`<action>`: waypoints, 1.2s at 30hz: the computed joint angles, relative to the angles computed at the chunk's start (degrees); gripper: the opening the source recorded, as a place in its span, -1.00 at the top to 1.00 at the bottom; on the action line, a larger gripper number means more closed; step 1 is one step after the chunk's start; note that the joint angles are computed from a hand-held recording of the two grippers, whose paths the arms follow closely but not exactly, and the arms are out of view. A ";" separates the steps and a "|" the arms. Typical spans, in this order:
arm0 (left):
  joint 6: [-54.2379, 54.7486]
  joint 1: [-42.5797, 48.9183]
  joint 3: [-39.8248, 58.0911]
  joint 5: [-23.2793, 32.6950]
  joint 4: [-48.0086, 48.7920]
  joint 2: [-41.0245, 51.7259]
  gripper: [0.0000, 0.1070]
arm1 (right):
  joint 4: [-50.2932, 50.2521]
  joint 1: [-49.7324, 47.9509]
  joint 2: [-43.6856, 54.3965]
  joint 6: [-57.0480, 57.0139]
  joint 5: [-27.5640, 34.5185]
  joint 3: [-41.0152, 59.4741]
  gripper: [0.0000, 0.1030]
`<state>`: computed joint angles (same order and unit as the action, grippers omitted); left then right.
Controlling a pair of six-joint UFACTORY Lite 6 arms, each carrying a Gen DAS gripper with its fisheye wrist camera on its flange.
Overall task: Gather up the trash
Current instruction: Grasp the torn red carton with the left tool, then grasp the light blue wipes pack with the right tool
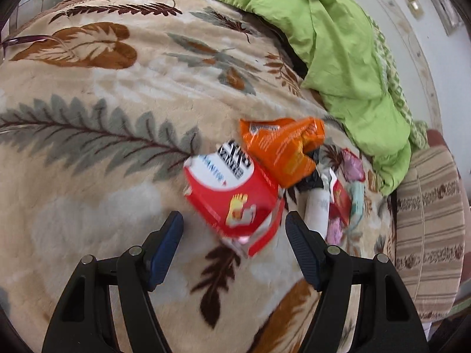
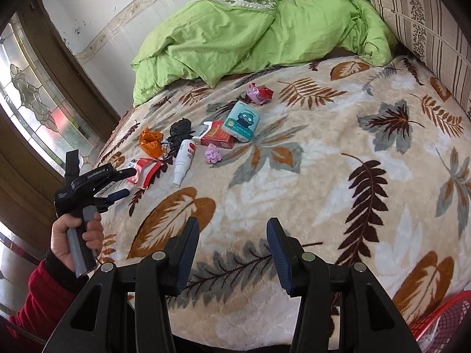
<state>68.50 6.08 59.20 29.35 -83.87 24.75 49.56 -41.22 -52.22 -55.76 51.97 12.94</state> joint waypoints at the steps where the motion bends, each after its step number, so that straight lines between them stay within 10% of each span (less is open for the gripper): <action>1: 0.53 -0.77 1.07 -1.10 -1.25 0.96 -0.32 | 0.51 0.49 1.49 -0.55 -1.18 0.17 0.02; 20: 27.75 -6.45 -9.85 -5.97 -24.58 -9.90 0.77 | 28.48 23.58 42.02 -15.46 -27.38 21.42 -0.22; 34: 35.70 -5.86 -14.22 -3.52 -25.68 -13.02 0.78 | 20.71 30.51 90.02 8.43 -29.70 65.38 -0.28; 36: 37.55 -6.30 -14.55 -3.73 -27.14 -13.22 0.78 | 24.01 30.45 89.90 5.74 -30.11 64.28 0.09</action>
